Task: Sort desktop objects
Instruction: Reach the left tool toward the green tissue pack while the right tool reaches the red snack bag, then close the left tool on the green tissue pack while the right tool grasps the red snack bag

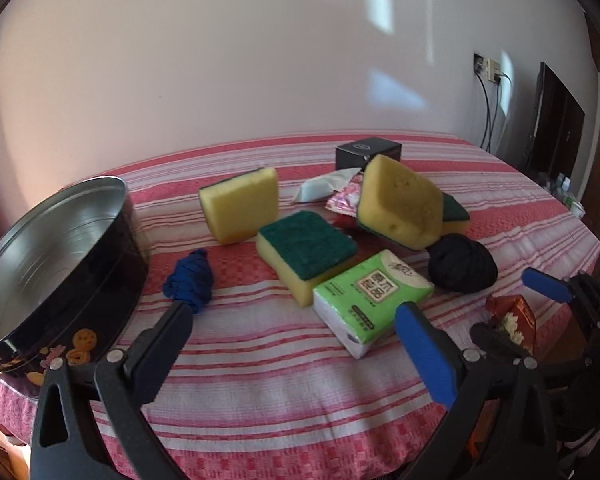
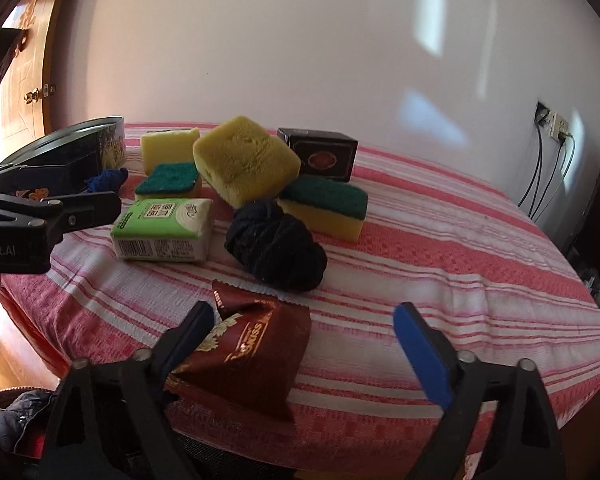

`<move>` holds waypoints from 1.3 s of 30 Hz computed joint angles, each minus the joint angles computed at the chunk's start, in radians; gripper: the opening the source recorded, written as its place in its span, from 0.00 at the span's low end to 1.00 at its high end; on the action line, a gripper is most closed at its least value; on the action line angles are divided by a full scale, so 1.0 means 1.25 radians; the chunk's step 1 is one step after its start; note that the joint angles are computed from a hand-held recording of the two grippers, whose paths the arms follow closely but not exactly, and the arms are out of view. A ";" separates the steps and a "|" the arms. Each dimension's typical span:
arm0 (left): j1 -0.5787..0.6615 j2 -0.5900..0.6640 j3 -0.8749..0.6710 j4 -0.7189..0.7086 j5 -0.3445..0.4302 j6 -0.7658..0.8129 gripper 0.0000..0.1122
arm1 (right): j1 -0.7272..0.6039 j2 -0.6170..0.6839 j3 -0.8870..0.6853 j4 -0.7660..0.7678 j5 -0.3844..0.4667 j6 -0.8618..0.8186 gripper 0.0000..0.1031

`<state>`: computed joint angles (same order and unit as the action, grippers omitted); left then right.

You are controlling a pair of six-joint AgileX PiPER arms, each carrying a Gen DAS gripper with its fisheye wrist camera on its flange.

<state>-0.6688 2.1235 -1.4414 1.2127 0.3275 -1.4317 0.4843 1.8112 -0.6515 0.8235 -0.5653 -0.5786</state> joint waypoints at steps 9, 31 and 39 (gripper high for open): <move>0.006 0.061 -0.132 -0.394 -0.007 0.357 0.91 | -0.038 -0.028 0.049 -0.172 -0.017 0.175 0.45; -0.009 0.142 -0.215 -0.350 0.016 0.334 0.44 | -0.236 -0.039 0.122 -0.690 -0.102 0.675 0.40; 0.022 0.107 -0.159 -0.440 -0.060 0.396 0.43 | -0.230 -0.048 0.121 -0.656 -0.089 0.658 0.38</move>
